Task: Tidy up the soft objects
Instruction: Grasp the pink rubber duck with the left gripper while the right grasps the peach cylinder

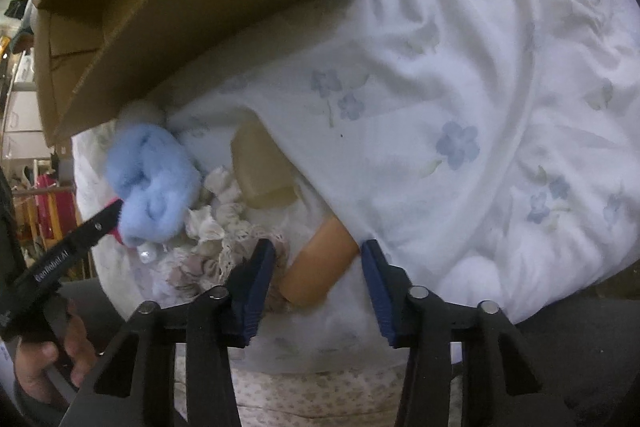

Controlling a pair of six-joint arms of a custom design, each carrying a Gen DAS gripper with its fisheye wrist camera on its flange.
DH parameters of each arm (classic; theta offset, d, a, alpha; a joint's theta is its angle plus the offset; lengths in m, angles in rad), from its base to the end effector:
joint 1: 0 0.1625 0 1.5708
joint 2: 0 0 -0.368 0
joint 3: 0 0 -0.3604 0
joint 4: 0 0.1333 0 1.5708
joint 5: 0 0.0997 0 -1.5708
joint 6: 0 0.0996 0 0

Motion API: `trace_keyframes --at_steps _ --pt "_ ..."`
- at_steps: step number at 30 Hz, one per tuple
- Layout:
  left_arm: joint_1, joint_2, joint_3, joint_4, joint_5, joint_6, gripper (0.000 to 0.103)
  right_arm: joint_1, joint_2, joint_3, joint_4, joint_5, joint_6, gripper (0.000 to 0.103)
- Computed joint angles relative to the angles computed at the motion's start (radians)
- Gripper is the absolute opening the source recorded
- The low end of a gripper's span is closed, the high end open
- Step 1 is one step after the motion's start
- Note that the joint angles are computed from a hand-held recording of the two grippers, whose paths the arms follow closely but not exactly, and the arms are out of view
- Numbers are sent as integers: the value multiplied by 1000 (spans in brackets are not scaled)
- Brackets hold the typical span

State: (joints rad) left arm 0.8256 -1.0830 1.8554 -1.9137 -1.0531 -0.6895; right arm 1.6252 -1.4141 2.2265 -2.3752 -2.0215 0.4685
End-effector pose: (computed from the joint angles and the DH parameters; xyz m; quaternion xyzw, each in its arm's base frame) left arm -0.1948 -0.4804 0.1159 0.0808 0.9426 -0.0092 0.3239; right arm 0.1118 -0.3988 0.1739 -0.1995 -0.9541 0.0540 0.2169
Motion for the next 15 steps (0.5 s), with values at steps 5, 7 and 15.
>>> trace_keyframes --at_steps 5,7,15 --pt "24 26 0 -32 -12 25 44 18 33 0 -47 -25 2 11" --pt "26 28 5 -47 -9 37 44 34 30 1 -70 -52 4 8" --pt "-8 -13 15 -32 16 26 44 89 36 -21 -121 -218 37 8"
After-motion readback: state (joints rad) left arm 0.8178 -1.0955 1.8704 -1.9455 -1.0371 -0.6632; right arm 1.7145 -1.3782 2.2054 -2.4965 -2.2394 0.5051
